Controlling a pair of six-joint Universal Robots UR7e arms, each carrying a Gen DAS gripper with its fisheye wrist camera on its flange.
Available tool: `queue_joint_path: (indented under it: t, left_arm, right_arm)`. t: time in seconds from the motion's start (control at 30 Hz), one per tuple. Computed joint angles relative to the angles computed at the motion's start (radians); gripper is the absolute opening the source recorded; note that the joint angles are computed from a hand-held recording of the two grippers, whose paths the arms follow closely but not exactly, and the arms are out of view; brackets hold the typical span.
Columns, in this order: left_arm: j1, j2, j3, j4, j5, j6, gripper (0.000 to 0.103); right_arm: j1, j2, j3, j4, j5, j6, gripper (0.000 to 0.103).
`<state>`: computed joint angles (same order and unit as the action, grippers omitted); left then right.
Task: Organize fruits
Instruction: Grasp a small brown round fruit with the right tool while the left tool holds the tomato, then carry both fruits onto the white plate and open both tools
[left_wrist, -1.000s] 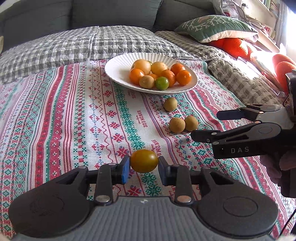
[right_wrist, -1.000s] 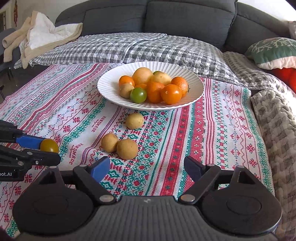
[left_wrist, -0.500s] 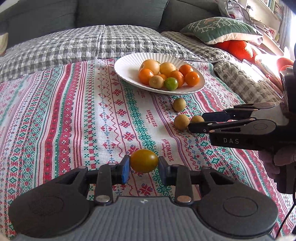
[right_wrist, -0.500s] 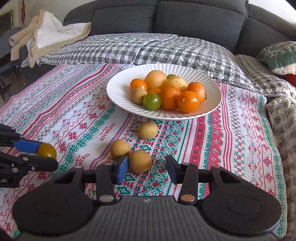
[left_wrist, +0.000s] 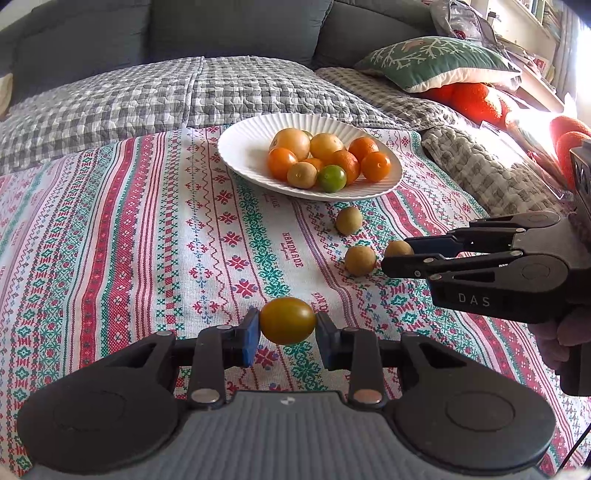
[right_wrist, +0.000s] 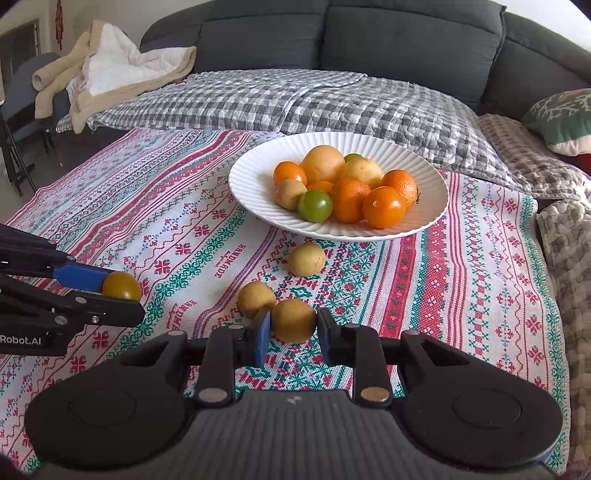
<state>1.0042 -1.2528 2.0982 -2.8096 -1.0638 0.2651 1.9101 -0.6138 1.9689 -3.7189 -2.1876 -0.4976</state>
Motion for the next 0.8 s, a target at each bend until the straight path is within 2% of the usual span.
queue_joint_path:
  t: [0.8]
  left_arm:
    - [-0.034, 0.088, -0.1, -0.092, 0.011, -0.007, 0.028]
  right_arm:
    - [0.004, -0.069, -0.004, -0.08, 0.034, -0.004, 0.024]
